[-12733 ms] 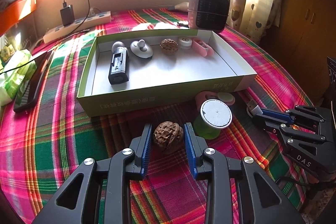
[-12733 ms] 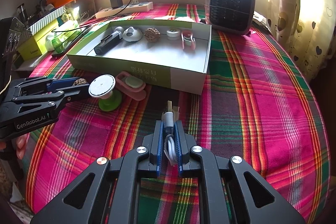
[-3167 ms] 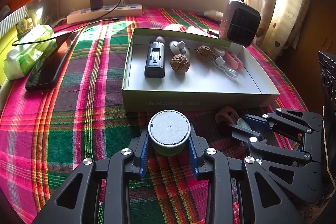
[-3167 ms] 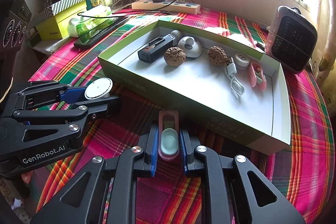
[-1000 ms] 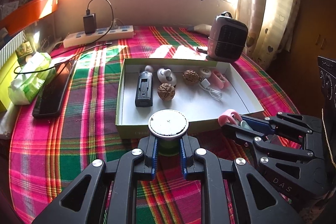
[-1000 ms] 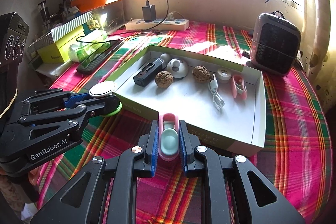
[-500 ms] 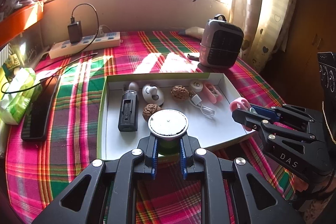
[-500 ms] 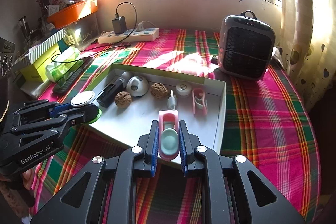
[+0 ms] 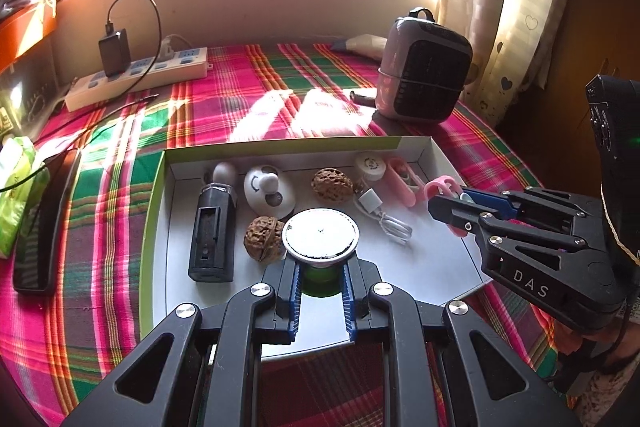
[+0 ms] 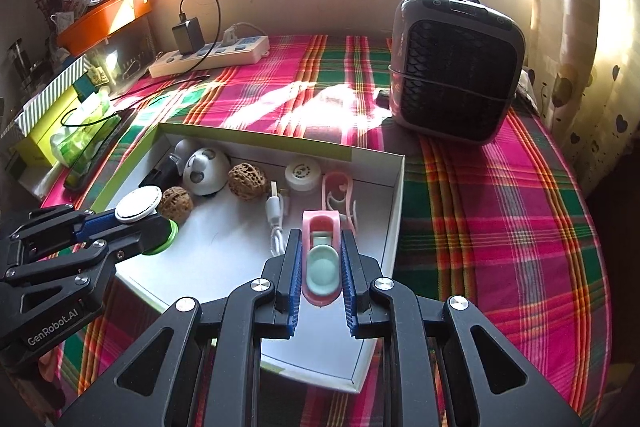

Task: Organize objects
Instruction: 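Carry the tape roll into the box lid while the right tool carries the clip there, then lower and open the left tool releasing the tape roll while the right tool releases the clip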

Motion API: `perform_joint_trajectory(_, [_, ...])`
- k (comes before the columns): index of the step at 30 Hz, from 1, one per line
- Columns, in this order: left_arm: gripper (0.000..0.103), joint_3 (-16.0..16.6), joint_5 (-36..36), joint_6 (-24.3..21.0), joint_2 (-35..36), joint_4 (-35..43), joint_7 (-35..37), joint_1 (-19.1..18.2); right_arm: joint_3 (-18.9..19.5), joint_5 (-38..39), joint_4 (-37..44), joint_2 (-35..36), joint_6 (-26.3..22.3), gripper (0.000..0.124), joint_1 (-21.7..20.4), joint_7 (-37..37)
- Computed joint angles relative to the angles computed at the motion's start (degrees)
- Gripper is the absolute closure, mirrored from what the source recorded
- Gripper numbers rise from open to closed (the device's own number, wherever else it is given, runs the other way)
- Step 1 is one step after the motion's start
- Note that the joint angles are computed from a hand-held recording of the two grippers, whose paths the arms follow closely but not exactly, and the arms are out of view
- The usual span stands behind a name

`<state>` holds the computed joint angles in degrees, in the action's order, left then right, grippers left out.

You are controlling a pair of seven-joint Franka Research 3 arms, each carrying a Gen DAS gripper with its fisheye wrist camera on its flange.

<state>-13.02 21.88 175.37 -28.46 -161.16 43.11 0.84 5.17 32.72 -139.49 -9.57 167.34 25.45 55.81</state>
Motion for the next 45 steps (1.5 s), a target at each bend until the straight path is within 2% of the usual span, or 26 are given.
perform_joint_trajectory(14, [0.088, 0.5, 0.4, 0.0, 5.8, 3.8, 0.2, 0.4, 0.5, 1.1, 4.0, 3.9, -3.8, 0.105, -0.9, -2.2])
perform_joint_trajectory(22, [0.088, 0.3, 1.4, -0.7, 7.9, 5.2, -0.3, 0.8, 0.9, 2.4, 4.7, 4.6, -4.0, 0.105, -1.2, -3.5])
perform_joint_trajectory(30, [0.088, -0.5, 3.4, -1.1, 8.7, 5.8, -2.0, 1.8, 1.0, 3.6, 4.5, 4.6, -4.0, 0.105, -1.2, -4.6])
perform_joint_trajectory(45, [0.086, 0.3, 4.0, -1.3, 9.1, 6.1, -2.6, 1.2, 1.1, 5.0, 4.9, 5.0, -5.1, 0.105, -1.4, -5.3])
